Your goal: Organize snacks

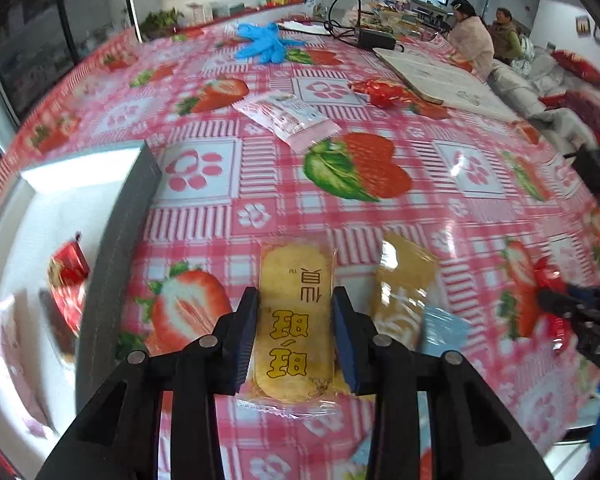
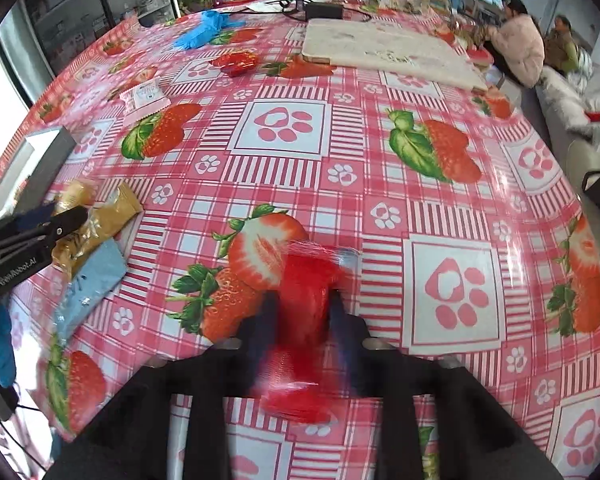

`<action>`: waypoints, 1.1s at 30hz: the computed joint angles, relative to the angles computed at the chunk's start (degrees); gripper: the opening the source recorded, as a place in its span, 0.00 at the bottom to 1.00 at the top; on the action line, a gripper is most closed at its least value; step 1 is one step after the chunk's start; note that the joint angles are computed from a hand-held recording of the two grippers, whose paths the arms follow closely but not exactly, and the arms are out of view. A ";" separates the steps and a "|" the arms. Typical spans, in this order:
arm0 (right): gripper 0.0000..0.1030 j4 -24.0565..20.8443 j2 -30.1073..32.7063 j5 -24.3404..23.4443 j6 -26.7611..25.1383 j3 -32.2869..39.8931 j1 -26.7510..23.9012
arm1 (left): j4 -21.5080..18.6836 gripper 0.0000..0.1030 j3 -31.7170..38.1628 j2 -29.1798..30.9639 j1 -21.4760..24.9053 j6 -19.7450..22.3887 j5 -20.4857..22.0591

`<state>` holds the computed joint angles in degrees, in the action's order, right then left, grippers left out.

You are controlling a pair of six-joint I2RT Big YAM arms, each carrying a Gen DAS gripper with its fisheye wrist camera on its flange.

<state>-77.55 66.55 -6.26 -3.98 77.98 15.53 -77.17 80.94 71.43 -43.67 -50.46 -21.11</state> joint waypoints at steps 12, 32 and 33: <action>0.23 -3.64 -0.44 -15.24 4.58 3.74 -1.61 | -3.32 0.38 1.54 -6.15 -2.34 -2.80 -4.55; 0.23 0.14 18.07 -18.05 17.35 24.02 29.65 | -15.35 0.38 -7.67 -22.11 9.43 -6.51 -10.44; 0.23 -0.05 19.63 -18.27 17.83 25.58 30.63 | -15.21 0.38 -8.62 -22.95 10.63 -6.40 -9.71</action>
